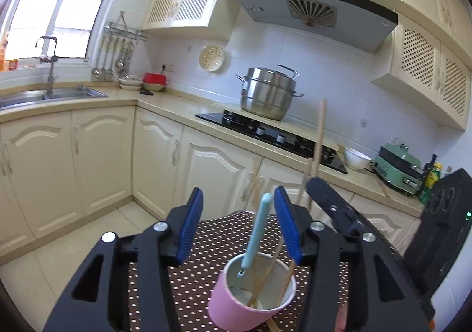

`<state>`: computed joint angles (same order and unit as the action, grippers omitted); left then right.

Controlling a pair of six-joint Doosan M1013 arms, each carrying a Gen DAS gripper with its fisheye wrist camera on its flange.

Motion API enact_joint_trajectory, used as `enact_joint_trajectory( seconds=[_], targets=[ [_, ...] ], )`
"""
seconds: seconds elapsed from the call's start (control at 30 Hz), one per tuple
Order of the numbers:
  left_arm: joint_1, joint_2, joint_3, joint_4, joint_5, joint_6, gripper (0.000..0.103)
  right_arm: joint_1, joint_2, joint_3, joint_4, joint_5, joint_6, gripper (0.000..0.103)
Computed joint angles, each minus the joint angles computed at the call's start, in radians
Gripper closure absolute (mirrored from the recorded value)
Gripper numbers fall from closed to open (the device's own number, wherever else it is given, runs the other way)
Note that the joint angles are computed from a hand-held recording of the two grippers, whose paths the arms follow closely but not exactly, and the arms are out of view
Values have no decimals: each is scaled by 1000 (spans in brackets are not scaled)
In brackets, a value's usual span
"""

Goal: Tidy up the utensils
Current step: 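Drop the knife into the pink cup with the left tool while the right tool drops its chopstick in, then move the left tool to the steel spoon and grasp its handle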

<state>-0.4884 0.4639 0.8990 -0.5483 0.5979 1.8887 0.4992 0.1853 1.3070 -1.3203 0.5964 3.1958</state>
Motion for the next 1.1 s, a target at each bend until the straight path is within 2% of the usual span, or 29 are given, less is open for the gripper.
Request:
enact_joint_trajectory(
  seconds=[0.1,0.17,0.47,0.53,0.93,1.0,1.07,1.1],
  targets=[
    [-17,-26,38,149,-65,-88,40,12,-7,6,8,21,-28,97],
    [-26,-40,60,231,-98,-137,40,18,-11,9,24,30,-50,97],
    [-15,-63,82,258,-66,-157,37,39,-13,6,112,62,-141,97],
    [-14,-70,93,267,-67,-160,31,42,-13,5,133,68,-158,96],
    [-15,-91,116,329,-40,-191,29,57,-7,-11,222,104,-234,95],
    [-13,-93,115,330,-28,-193,29,61,-7,-12,225,118,-234,86],
    [-9,-94,115,327,-17,-195,29,68,-11,-7,202,134,-210,52],
    [-8,-95,116,327,-11,-199,29,71,-12,-5,197,137,-205,51]
  ],
)
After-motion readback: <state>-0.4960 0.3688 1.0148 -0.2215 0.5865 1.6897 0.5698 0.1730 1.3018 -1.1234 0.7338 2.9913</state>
